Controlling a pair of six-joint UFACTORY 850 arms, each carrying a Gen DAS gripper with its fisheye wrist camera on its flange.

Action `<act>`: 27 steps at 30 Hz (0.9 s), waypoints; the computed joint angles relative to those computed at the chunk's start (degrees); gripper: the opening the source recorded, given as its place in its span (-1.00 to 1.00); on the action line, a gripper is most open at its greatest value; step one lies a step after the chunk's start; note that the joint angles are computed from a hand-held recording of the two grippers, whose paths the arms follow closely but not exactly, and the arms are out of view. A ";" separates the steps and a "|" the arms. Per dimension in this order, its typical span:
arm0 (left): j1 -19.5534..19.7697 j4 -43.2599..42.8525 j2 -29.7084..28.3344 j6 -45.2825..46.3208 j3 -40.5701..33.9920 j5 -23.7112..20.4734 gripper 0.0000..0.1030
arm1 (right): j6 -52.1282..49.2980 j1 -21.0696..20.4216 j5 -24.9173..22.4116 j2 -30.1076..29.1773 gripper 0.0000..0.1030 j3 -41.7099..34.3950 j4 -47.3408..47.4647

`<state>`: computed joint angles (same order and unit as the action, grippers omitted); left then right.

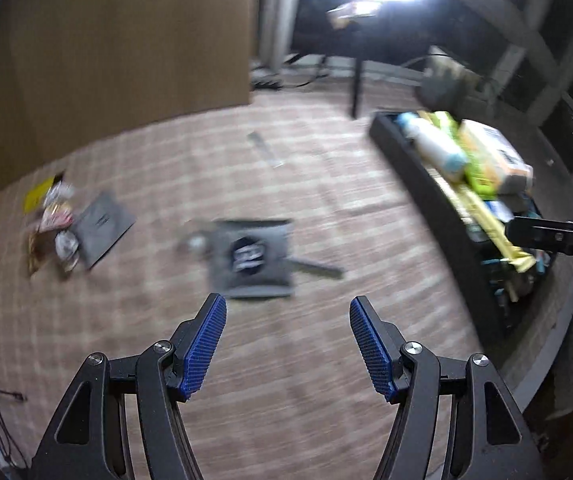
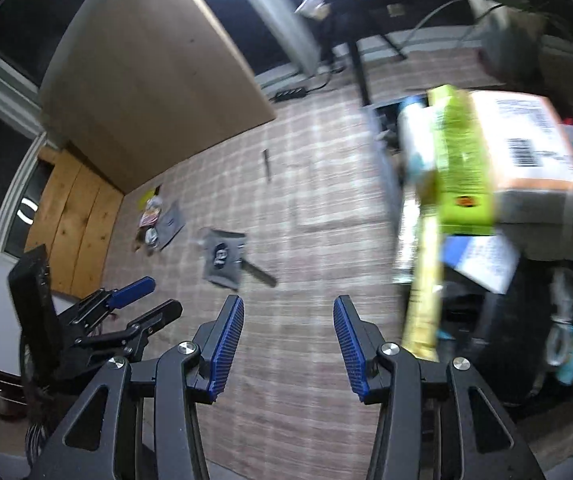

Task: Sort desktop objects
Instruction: 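Move the right gripper to the grey 'ta' sachet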

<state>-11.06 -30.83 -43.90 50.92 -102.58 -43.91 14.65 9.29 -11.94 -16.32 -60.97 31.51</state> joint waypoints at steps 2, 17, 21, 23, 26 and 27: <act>1.53 0.75 -2.68 -1.49 -3.24 -1.35 0.32 | -6.73 0.04 -1.04 -2.75 -0.16 -2.52 6.91; 2.24 4.99 -17.19 -6.58 -21.55 -8.49 0.32 | -19.81 -1.04 -12.12 -23.23 -0.16 -22.85 21.55; 1.24 5.62 -19.58 -6.74 -24.26 -9.37 0.32 | -18.28 -1.19 -13.71 -26.70 -0.16 -26.83 20.31; 0.83 5.79 -20.78 -6.71 -25.78 -10.05 0.32 | -18.36 -1.39 -14.60 -28.22 -0.16 -28.35 20.88; 0.17 6.22 -22.46 -7.03 -27.86 -11.12 0.32 | -19.21 -1.61 -15.60 -29.74 -0.16 -29.82 21.99; 0.09 6.41 -23.09 -7.34 -28.77 -11.60 0.32 | -18.61 -1.58 -15.79 -30.18 -0.16 -30.36 21.61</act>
<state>-10.97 -24.42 -66.99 43.58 -131.35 -55.51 -3.96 7.71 -27.72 -46.50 -91.32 53.12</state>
